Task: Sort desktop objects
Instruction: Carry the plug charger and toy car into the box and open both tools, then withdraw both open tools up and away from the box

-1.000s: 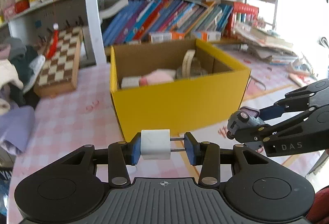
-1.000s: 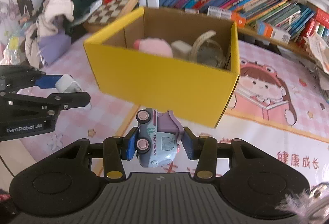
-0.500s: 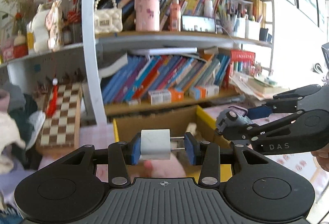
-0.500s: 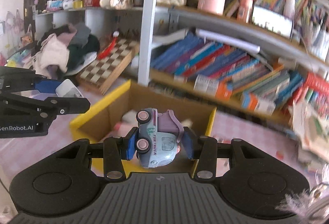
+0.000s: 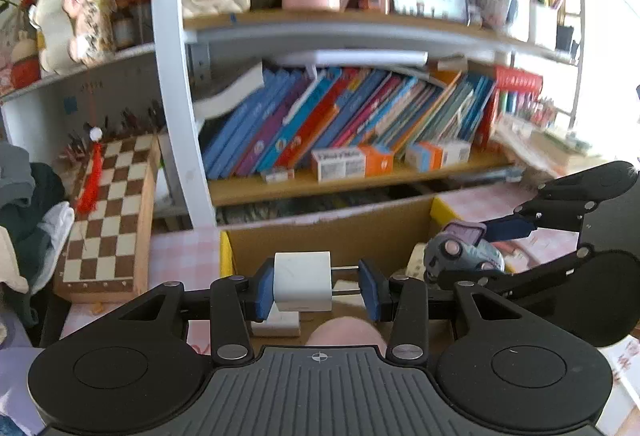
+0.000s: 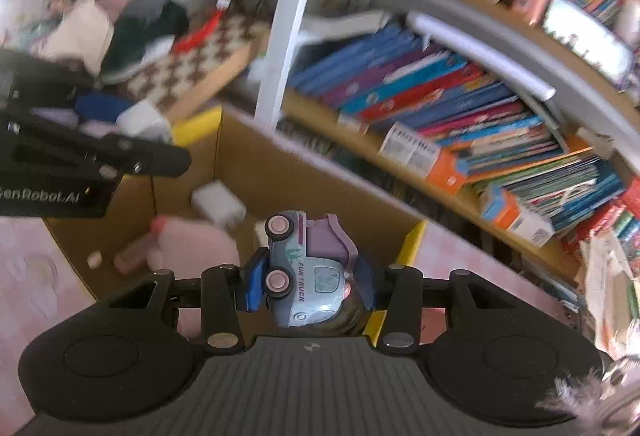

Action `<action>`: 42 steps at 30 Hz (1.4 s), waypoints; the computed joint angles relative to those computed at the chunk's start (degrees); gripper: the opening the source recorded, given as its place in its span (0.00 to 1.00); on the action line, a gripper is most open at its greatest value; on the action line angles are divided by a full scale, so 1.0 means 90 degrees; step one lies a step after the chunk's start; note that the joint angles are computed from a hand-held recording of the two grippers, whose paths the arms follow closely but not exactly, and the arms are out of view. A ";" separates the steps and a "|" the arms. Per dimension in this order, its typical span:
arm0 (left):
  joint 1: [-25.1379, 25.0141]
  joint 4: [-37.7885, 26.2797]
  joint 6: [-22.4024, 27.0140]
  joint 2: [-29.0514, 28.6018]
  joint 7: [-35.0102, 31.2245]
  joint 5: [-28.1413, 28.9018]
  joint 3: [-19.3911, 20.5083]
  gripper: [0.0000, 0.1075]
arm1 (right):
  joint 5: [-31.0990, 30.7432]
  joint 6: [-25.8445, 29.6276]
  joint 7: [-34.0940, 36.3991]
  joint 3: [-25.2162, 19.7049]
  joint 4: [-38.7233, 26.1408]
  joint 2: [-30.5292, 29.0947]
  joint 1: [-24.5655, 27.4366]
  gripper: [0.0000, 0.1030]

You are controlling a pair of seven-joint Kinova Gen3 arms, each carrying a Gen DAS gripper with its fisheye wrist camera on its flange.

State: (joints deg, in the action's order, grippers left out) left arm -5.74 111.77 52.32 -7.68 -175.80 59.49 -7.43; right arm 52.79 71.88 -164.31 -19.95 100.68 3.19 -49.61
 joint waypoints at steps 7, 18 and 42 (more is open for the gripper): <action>0.0273 -0.0143 -0.0719 0.0302 0.0689 -0.0729 0.0440 0.38 | -0.0722 -0.0669 0.1271 0.0294 -0.0129 0.0249 0.0390 0.42; 0.0479 -0.0451 -0.1026 0.0722 0.1649 -0.1729 0.0772 0.39 | -0.1545 -0.1143 0.2658 0.0588 -0.0393 0.0508 0.0629 0.41; 0.0693 -0.0015 -0.1435 0.0019 0.1145 -0.1089 0.0468 0.86 | -0.0917 -0.1510 0.1917 0.0368 0.0019 -0.0122 0.0600 0.84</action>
State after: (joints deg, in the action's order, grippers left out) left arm 0.50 111.64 39.41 -7.50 -165.50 49.69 -3.22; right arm 44.53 58.30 -147.05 -16.64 100.86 2.10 -44.21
